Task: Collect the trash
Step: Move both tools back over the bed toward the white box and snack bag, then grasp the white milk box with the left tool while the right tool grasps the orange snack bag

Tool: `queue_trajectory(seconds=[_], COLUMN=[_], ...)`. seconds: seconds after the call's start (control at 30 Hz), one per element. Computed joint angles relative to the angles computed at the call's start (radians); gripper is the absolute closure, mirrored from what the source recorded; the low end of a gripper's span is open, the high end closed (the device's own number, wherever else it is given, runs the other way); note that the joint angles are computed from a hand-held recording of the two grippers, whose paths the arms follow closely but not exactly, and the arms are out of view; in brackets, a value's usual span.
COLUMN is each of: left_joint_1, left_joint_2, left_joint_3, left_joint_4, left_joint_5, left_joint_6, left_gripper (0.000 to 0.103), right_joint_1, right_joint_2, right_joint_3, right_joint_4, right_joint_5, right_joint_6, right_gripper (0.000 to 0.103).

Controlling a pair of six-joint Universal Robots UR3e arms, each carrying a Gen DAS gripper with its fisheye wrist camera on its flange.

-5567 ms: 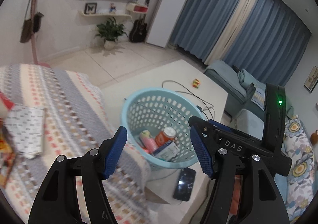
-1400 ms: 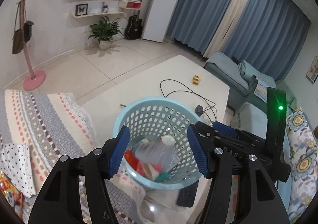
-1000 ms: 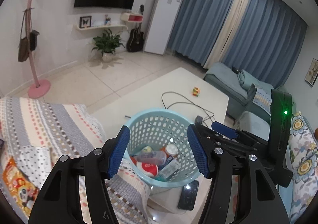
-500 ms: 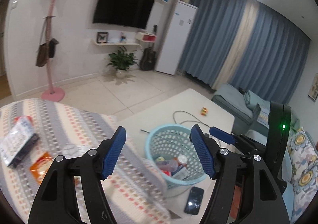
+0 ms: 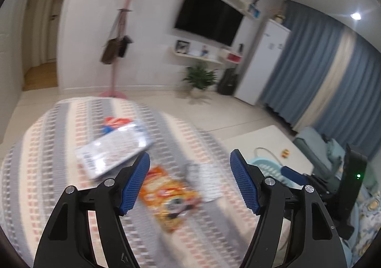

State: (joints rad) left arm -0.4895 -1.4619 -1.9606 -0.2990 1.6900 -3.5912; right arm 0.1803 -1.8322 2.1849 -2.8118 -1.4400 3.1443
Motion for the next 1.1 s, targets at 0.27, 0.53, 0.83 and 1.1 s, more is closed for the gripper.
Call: queue_trajectory(seconds=[0.27,0.53,0.83,1.1], left_joint_1=[0.263,0.327,0.33,0.214], left_joint_2=[0.152,0.01,-0.168,-0.255], left_joint_3=[-0.186,-0.118,-0.001,0.071], left_joint_4=[-0.038,-0.02,-0.037,-0.043], left_joint_5=[-0.103,-0.095,-0.139,0.017], left_joint_6=[0.085,0.276,0.405,0.442], left_gripper=[0.035,0.019,0.017,0.016], right_joint_1=[0.131,0.254,0.253,0.215], right_joint_2=[0.227,0.349,0.389,0.398], right_joint_3=[-0.131,-0.215,-0.243,-0.251], right_joint_4=[0.017,0.036,0.078,0.11], right_joint_5=[0.007,-0.037,-0.05,0.04], right_joint_6=[0.033,0.033,0.034,0.033], right_gripper=[0.045,0.041,0.04,0.04])
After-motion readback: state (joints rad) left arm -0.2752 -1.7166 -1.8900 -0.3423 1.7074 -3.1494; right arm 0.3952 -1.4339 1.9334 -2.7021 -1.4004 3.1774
